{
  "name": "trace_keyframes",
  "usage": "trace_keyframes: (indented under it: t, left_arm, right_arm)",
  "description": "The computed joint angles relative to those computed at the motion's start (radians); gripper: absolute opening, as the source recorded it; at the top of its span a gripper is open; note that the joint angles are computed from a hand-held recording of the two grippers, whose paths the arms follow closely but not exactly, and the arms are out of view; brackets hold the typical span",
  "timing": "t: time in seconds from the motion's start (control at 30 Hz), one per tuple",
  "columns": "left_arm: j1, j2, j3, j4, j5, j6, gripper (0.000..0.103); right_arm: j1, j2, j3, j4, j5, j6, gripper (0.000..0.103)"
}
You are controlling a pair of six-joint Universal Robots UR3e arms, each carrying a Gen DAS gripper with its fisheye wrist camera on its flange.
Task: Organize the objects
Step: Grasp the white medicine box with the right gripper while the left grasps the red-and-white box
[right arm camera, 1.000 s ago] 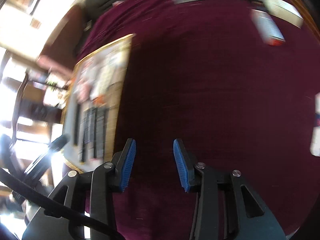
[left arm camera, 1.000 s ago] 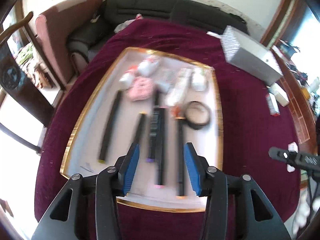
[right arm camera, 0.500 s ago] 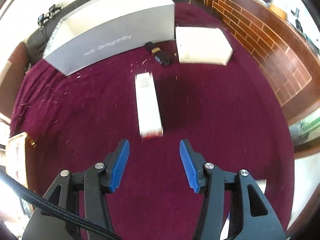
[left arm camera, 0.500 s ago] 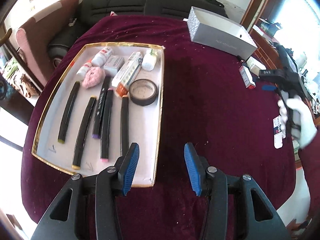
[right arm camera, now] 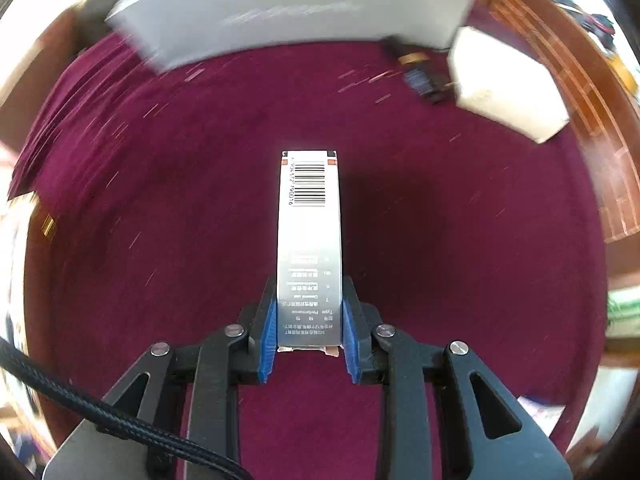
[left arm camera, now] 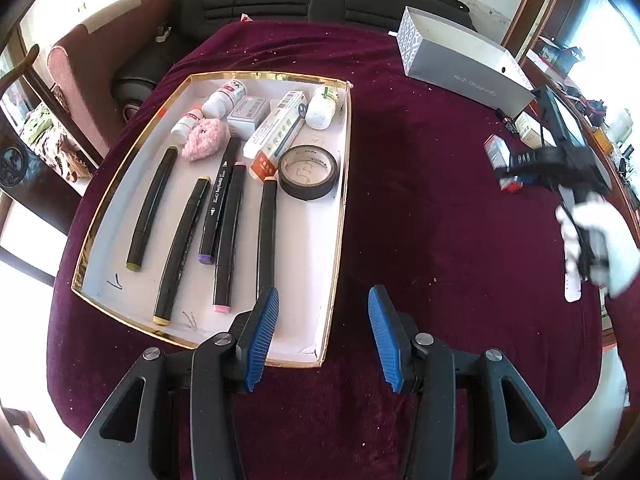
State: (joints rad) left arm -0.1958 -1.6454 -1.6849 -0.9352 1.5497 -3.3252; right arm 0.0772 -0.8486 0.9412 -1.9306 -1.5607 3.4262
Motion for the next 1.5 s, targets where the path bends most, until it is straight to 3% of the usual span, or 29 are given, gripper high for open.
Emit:
trace_keyframes:
  t: [0.3, 0.47, 0.73, 0.83, 0.9, 0.97, 1.03, 1.1, 1.2, 1.3, 1.5]
  left_arm:
    - [-0.043, -0.096, 0.096, -0.016, 0.006, 0.002, 0.041]
    - [-0.092, -0.168, 0.162, -0.028, 0.004, 0.003, 0.041]
    - [-0.156, -0.259, 0.27, -0.062, -0.031, -0.007, 0.041]
    - [-0.163, -0.294, 0.299, -0.067, -0.071, -0.027, 0.041]
    - [-0.166, -0.315, 0.31, -0.064, -0.113, -0.047, 0.044]
    - [-0.168, -0.333, 0.313, -0.057, -0.162, -0.071, 0.047]
    - [-0.174, -0.358, 0.33, -0.053, -0.202, -0.1, 0.047]
    - [-0.186, -0.382, 0.358, -0.054, -0.217, -0.127, 0.047]
    - [-0.207, -0.41, 0.399, -0.021, -0.249, -0.157, 0.048]
    - [-0.259, -0.486, 0.5, 0.016, -0.209, -0.177, 0.057]
    - [-0.354, -0.685, 0.778, -0.117, -0.133, -0.185, 0.056]
  right_arm:
    - [0.069, -0.321, 0.531, -0.129, 0.335, -0.059, 0.025]
    - [0.067, -0.47, 0.772, -0.215, 0.407, -0.032, 0.025]
    - [0.036, -0.616, 0.948, -0.321, 0.416, 0.035, 0.031]
    - [-0.03, -0.806, 1.097, -0.373, 0.391, 0.076, 0.035]
    - [-0.097, -0.985, 1.168, -0.344, 0.299, 0.126, 0.053]
    - [-0.17, -1.113, 1.221, -0.308, 0.214, 0.15, 0.064]
    - [-0.238, -1.21, 1.247, -0.237, 0.121, 0.161, 0.065]
    - [-0.332, -1.279, 1.283, -0.175, 0.125, 0.139, 0.065]
    - [-0.397, -1.304, 1.33, -0.169, 0.133, 0.143, 0.065]
    - [-0.42, -1.246, 1.321, -0.21, 0.153, 0.135, 0.065]
    - [-0.422, -1.172, 1.287, -0.239, 0.173, 0.098, 0.065]
